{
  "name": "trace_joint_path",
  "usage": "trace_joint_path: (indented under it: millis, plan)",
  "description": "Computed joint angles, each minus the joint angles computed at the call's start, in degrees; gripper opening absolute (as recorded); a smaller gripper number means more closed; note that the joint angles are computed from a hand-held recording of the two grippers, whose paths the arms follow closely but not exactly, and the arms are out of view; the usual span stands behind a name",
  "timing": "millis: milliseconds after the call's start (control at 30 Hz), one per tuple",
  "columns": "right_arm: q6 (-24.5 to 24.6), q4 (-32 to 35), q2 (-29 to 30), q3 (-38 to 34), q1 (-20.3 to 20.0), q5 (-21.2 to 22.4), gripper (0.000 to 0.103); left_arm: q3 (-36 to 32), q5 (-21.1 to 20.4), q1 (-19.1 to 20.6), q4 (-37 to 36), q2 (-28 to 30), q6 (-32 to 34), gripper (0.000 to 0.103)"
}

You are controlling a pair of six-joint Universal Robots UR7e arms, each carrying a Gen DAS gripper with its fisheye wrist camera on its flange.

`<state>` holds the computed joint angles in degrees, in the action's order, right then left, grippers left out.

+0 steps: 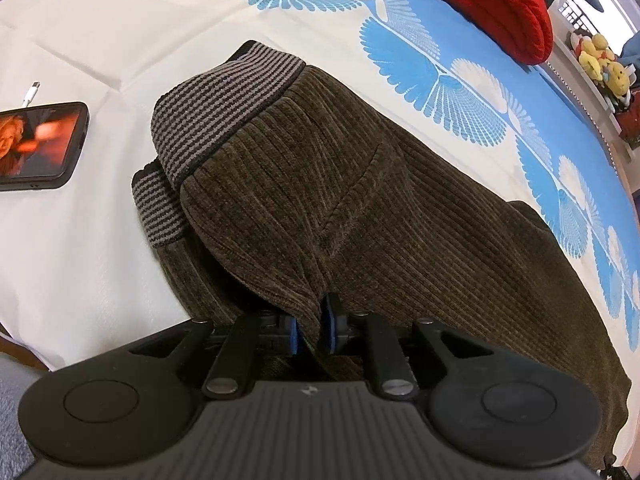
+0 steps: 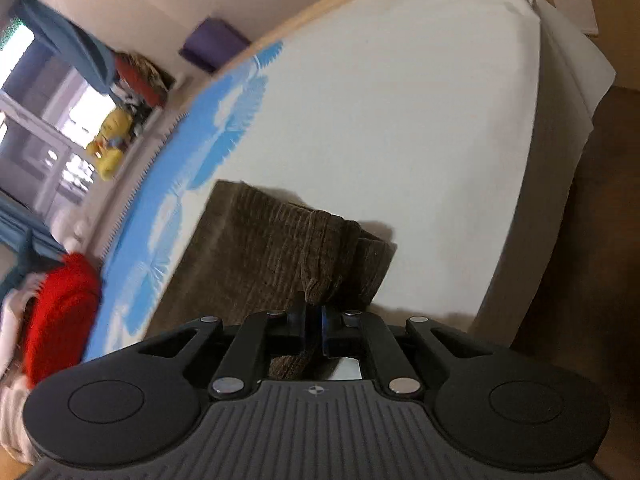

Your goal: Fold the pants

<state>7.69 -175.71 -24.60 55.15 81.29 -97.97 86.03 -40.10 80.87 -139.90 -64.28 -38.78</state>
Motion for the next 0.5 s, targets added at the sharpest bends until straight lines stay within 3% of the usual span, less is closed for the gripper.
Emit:
trace_joint_path:
  millis: [67,133,167,200,233,267,300,367,433,500]
  plan:
    - [0.36,0.55,-0.44,0.28,0.31,-0.71,0.007,0.18,0.08,-0.03,-0.35,-0.06,0.19,0.018]
    - [0.86,3.05,-0.81,-0.65,0.94,-2.35,0.013,0.31,1.10,-0.35,0.41,-0.20,0.09,0.026]
    - [0.36,2.61,-0.99,-0.52,1.46,-3.62,0.017,0.05,2.62,-0.77,2.20,-0.17,-0.92,0.041]
    - [-0.92,1.46,-0.92,-0.59,2.23,-6.47,0.037,0.05,5.25,-1.37,3.64,-0.21,-1.34,0.055]
    - [-3.01,0.15,-0.20,-1.88,3.30,-11.36,0.067,0.43,7.93,-2.06,3.78,-0.37,-0.88,0.062]
    - [-6.62,-2.71,1.23,-3.59,4.47,-16.12,0.074,0.87,10.03,-2.73,3.77,-0.67,-0.59,0.078]
    - [-11.17,-6.12,2.45,-5.01,5.28,-18.53,0.074,1.40,11.94,-3.40,2.84,-0.91,0.27,0.087]
    - [-17.30,-6.91,3.40,-7.35,6.37,-19.33,0.074,2.32,15.95,-4.89,-3.03,-0.67,6.21,0.088]
    - [-19.26,-3.57,3.45,-9.41,7.08,-16.29,0.074,1.07,16.77,-5.60,-7.18,0.45,12.26,0.088]
    - [-19.73,3.20,5.79,-15.97,7.99,-13.53,0.074,-1.21,16.50,-5.74,-9.93,2.13,16.28,0.092]
